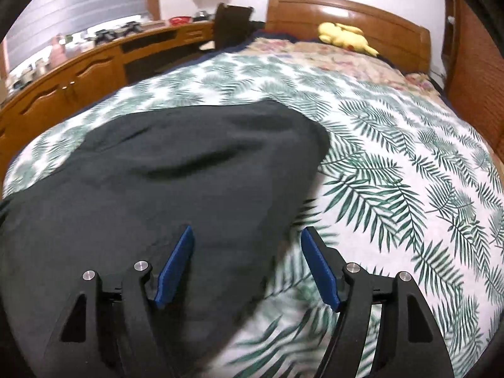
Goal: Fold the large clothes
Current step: 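Grasp the folded black jacket with the right gripper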
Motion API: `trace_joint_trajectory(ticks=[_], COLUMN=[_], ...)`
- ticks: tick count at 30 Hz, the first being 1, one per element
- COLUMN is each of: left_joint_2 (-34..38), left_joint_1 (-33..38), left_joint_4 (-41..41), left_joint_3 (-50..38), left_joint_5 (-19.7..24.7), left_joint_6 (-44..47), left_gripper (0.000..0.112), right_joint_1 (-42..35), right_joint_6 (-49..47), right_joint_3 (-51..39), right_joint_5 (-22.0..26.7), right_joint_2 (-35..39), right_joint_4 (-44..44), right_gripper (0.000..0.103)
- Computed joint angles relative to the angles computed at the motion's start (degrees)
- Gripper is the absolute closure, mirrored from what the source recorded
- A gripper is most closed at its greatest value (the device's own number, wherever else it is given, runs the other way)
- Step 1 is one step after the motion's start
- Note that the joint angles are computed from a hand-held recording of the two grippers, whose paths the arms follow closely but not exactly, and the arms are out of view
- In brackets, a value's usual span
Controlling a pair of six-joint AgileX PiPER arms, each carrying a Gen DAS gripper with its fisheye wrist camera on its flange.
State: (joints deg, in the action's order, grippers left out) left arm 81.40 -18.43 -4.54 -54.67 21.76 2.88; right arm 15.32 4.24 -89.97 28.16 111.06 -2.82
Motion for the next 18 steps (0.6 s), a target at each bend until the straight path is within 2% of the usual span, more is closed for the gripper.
trace_joint_trajectory(ticks=[3, 6, 7, 11, 15, 18], left_joint_2=[0.6, 0.6, 0.8, 0.5, -0.8, 0.1], left_joint_1=[0.2, -0.1, -0.2, -0.2, -1.0, -1.3], left_joint_4=[-0.2, 0.4, 0.5, -0.9, 0.7, 2.6], left_joint_3=[-0.3, -0.5, -0.6, -0.4, 0.5, 0.2], left_joint_5=[0.0, 0.5, 0.7, 1.7, 2.8, 3.3], left_joint_6=[0.4, -0.1, -0.3, 0.5, -1.3, -3.6], left_gripper=[0.074, 0.073, 0.073, 0.072, 0.072, 0.072], right_joint_1=[-2.8, -5.5, -5.8, -5.8, -5.0, -4.6], right_joint_6=[-4.9, -11.2, -11.2, -11.4, -13.6, -13.5], right_joint_3=[-5.1, -12.3, -13.9, -21.0, -16.9, -16.9], right_joint_5=[1.5, 5.5, 6.0, 9.3, 5.0, 5.2], right_joint_2=[3.9, 8.7, 9.8, 14.4, 13.7, 13.6], right_joint_4=[6.8, 16.8, 17.0, 17.4, 18.2, 17.2], right_gripper=[0.022, 0.018, 0.014, 0.013, 0.013, 0.013])
